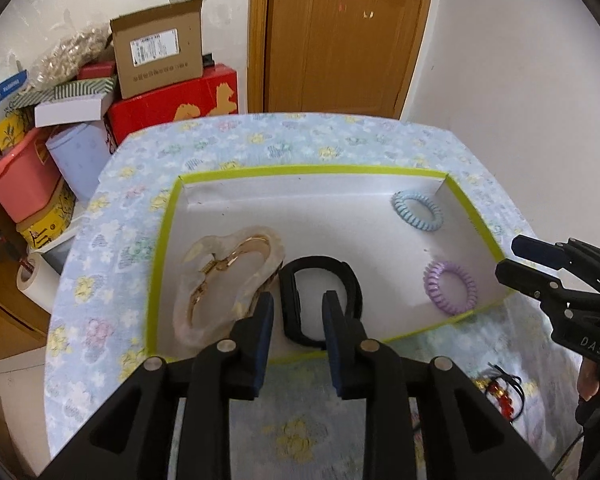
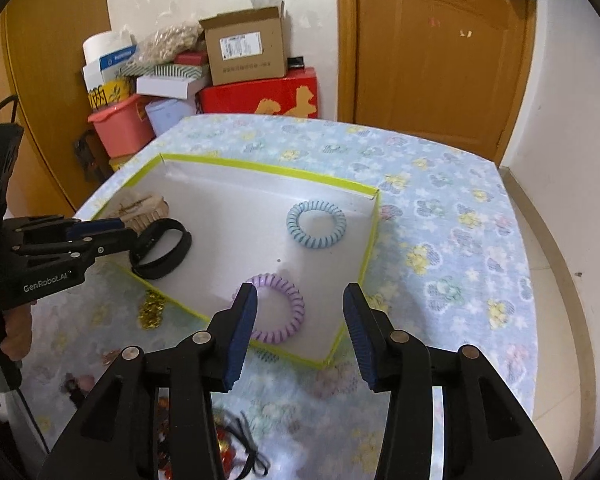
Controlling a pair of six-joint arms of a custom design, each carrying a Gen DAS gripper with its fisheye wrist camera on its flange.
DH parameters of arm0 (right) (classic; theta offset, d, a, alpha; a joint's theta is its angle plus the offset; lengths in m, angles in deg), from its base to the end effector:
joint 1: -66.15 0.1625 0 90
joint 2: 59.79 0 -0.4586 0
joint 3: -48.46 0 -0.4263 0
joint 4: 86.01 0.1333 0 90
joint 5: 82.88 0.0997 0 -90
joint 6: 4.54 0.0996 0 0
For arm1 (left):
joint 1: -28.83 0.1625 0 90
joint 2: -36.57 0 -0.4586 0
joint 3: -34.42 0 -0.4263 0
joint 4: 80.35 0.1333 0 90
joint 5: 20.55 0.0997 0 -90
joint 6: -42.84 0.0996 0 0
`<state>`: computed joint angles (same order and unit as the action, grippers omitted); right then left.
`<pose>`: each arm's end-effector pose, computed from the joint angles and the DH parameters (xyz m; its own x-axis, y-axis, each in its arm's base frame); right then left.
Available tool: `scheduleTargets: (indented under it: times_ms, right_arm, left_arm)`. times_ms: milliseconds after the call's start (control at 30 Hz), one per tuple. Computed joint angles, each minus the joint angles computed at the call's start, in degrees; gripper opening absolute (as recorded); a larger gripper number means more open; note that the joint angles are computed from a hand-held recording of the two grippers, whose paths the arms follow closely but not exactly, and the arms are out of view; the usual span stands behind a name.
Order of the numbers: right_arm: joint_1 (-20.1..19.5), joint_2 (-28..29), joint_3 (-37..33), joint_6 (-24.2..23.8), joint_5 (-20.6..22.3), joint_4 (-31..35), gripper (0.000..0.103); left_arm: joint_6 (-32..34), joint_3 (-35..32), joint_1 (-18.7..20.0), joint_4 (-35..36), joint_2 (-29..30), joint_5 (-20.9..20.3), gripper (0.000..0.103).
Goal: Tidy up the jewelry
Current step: 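Lower wristband into tray with left tool while right tool releases purple tie there, then grasp the black bow clip with pink bead using the left tool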
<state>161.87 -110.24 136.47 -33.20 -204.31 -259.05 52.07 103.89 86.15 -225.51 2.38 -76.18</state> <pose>0.1567 -0.7486 0.2677 -0.7440 -0.0846 0.6628 -0.4863 0.7488 -0.4503 -0.2989 -0.8170 0.1306 -0.7066 0.4074 -0.5786 0.6293 0.7357 -0.2505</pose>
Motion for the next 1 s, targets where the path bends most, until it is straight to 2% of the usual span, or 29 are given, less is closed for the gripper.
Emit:
scheduleTargets:
  times_ms: [300, 633, 833, 1000]
  right_arm:
    - [1.1, -5.6, 10.8, 2.2, 1.1, -6.8, 0.046]
    - [1.9, -9.9, 20.9, 5.8, 2.2, -9.6, 0.046]
    - [2.3, -11.2, 24.6, 6.0, 2.8, -11.3, 0.046]
    - [2.2, -11.4, 25.5, 6.8, 2.3, -10.0, 0.046]
  left_arm:
    - [-1.3, 11.8, -1.1, -6.8, -7.1, -0.6, 0.026]
    - [-2.7, 23.3, -2.1, -11.4, -13.7, -0.9, 0.026]
    - [-3.4, 28.3, -2.8, -12.7, -16.7, -1.8, 0.026]
    - [-3.9, 30.1, -3.2, -12.5, -17.5, -2.7, 0.026]
